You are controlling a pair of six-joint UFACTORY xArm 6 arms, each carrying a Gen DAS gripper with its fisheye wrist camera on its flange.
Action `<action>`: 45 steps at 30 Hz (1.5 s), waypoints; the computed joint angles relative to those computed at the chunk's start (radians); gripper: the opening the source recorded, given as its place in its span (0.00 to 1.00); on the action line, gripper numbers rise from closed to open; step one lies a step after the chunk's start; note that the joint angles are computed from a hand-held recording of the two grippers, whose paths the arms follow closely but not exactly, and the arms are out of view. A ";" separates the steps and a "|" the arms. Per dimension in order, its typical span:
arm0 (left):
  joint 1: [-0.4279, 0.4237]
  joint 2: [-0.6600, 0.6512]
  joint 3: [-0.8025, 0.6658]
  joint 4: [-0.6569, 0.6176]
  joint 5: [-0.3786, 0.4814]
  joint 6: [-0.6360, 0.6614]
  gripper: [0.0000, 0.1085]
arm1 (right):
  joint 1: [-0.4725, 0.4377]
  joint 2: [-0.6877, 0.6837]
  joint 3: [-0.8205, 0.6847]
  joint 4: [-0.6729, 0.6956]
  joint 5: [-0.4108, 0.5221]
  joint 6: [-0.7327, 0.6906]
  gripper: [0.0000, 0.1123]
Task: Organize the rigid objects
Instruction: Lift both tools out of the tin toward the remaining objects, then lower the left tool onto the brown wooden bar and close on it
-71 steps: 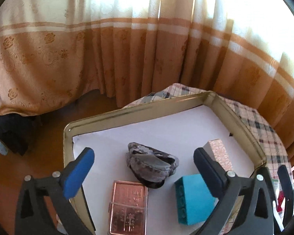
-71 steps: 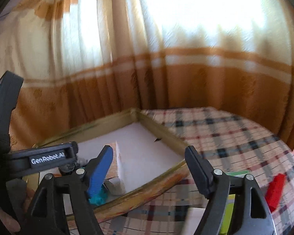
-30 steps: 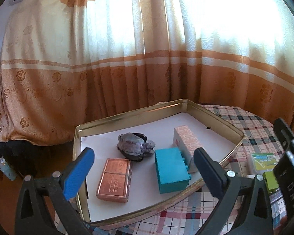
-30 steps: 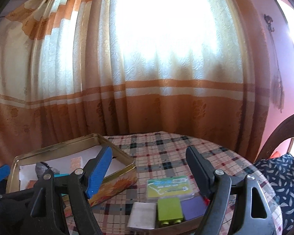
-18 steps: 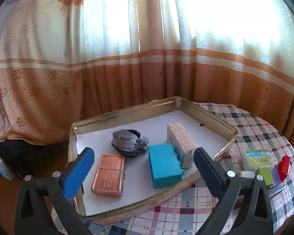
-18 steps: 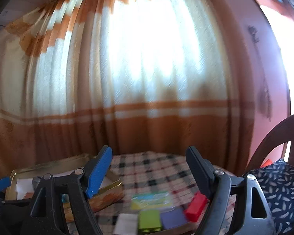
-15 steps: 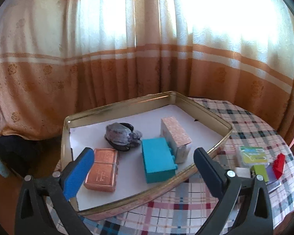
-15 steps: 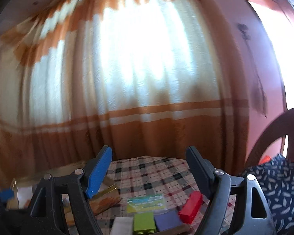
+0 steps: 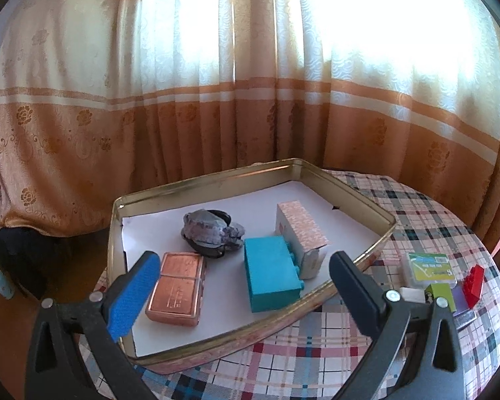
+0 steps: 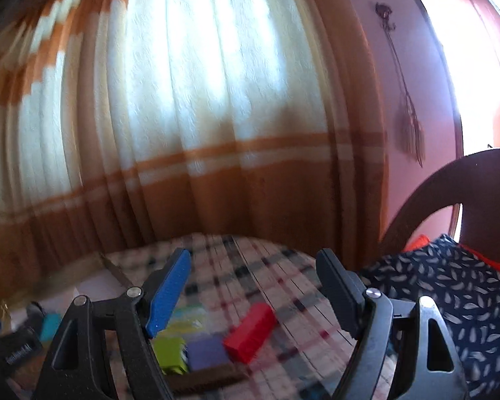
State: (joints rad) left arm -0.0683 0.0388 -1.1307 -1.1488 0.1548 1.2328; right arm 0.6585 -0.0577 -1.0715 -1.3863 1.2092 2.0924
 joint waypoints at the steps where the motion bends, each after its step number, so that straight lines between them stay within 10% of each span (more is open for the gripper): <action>1: 0.001 -0.002 0.003 0.012 0.010 -0.008 0.94 | -0.008 -0.010 0.009 0.015 -0.021 -0.008 0.71; 10: -0.037 -0.033 0.034 -0.050 -0.027 0.121 0.95 | -0.031 -0.089 0.083 0.100 -0.085 -0.037 0.71; 15: -0.002 -0.045 0.056 0.180 0.121 -0.115 0.94 | -0.045 -0.104 0.096 0.139 -0.123 -0.067 0.71; 22: -0.013 -0.096 0.094 0.129 0.213 -0.014 0.94 | -0.059 -0.121 0.115 0.183 -0.178 -0.162 0.67; 29: -0.053 -0.146 0.146 0.236 0.314 0.011 0.94 | -0.156 -0.127 0.173 0.321 -0.430 -0.269 0.41; 45: -0.013 -0.152 0.144 0.365 0.421 -0.052 0.94 | -0.274 -0.037 0.159 0.850 -0.802 -0.928 0.40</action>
State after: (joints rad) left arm -0.0809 -0.1129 -0.9868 -0.7841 0.5760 1.1803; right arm 0.3844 -0.0948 -0.9127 -0.5366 0.4075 1.1648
